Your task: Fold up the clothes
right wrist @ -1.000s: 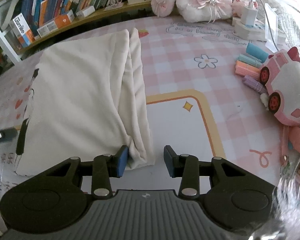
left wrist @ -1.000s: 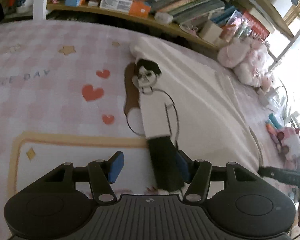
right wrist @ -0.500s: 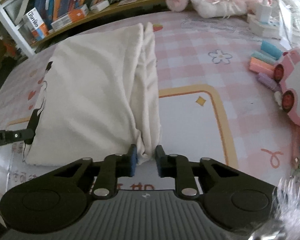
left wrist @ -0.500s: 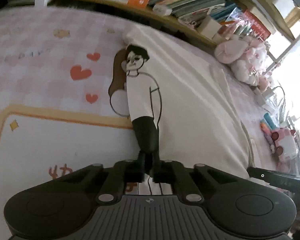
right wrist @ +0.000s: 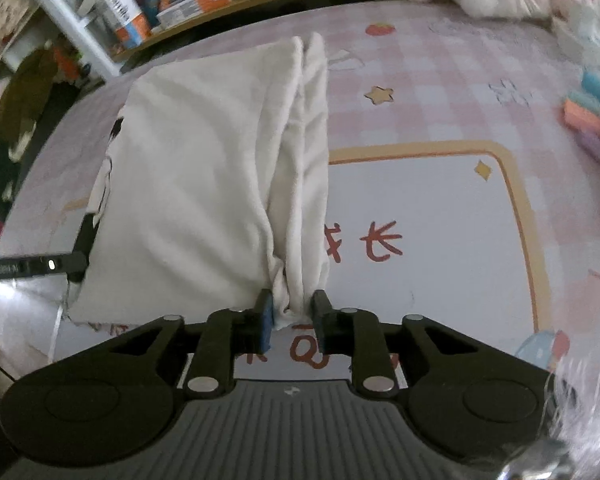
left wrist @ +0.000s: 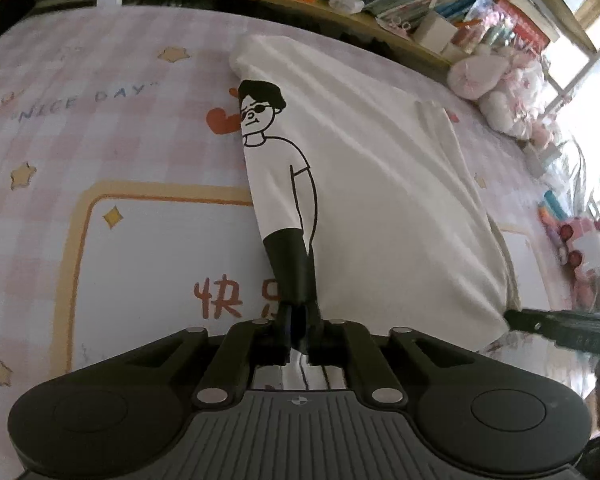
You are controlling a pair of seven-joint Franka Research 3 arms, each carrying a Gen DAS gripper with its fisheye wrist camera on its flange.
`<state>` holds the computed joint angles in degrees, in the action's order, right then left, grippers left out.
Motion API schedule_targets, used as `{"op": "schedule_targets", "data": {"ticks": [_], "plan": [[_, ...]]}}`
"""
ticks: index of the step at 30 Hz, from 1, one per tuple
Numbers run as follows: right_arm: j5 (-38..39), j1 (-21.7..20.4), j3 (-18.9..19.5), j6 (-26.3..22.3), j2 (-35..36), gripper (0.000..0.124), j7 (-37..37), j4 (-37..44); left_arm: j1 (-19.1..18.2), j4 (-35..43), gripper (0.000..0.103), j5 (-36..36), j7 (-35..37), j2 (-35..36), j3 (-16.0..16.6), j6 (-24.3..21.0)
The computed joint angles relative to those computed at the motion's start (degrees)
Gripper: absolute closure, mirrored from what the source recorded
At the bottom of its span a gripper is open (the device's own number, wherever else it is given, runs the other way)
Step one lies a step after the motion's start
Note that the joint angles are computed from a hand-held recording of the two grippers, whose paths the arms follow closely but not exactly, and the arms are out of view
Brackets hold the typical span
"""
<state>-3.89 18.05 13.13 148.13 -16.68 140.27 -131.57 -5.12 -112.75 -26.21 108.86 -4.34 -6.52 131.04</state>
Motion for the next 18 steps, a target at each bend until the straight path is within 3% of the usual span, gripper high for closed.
{"op": "schedule_targets", "data": {"ticks": [3, 5, 9, 10, 15, 18], "plan": [[1.8, 0.1, -0.6, 1.2, -0.2, 0.100, 0.3, -0.6, -0.4, -1.4, 0.088, 3.3, 1.0, -1.4, -0.6, 3.3], [1.4, -0.1, -0.2, 0.9, 0.5, 0.099, 0.4, 0.2, -1.0, -3.4, 0.085, 5.7, 2.1, -3.0, -0.8, 7.7], [-2.0, -0.3, 0.6, -1.6, 1.8, 0.098, 0.4, 2.3, -3.3, -5.1, 0.064, 2.2, 9.3, -4.8, 0.6, 12.2], [-2.9, -0.2, 0.7, -2.1, 2.0, 0.098, 0.2, 2.6, -3.9, -4.8, 0.055, 1.2, 11.4, -4.7, 0.9, 11.7], [-6.1, 0.4, 0.7, -4.2, 2.4, 0.103, -0.3, 3.4, -5.6, -3.6, 0.045, -2.6, 20.9, -4.3, 1.1, 8.9], [-2.4, 1.1, -0.8, -1.3, 1.7, 0.110, 0.0, 1.7, -6.4, -4.0, 0.034, -5.3, 25.9, -4.4, 0.8, 9.2]]}}
